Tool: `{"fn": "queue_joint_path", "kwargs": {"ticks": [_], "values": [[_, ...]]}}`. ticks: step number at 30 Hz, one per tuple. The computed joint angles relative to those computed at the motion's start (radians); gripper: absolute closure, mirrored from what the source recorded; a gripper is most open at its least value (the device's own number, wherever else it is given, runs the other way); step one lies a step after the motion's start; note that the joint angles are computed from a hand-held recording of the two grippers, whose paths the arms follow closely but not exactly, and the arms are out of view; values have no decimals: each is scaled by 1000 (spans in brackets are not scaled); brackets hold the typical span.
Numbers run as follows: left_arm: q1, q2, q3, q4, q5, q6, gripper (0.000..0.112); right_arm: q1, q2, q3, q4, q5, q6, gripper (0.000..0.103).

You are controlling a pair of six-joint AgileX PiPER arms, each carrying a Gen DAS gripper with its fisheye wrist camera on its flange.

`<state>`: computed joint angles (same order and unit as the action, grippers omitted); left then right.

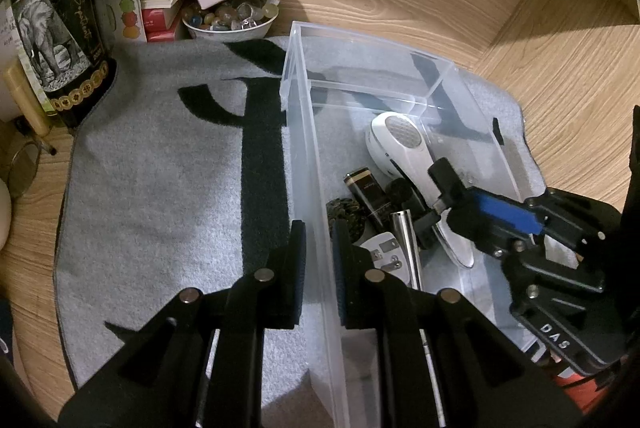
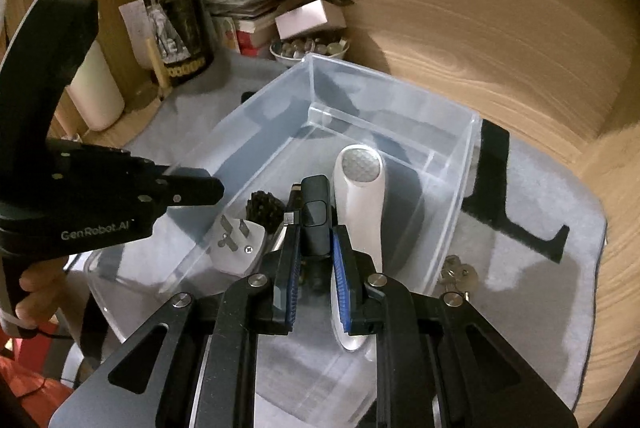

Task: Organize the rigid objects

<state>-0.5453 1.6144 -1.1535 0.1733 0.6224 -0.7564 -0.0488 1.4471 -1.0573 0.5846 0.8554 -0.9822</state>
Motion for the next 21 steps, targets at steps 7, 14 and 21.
{"fn": "queue_joint_path", "kwargs": {"ticks": [7,14,21], "values": [[0,1,-1,0,1,0,100,-39,-23,4,53,8,-48,88],[0,1,-1,0,1,1,100,-194,-24,-62,155,68,-76,86],[1,0,0,-1,0,2,100,-291,35,-106,141,37,-53,79]]}}
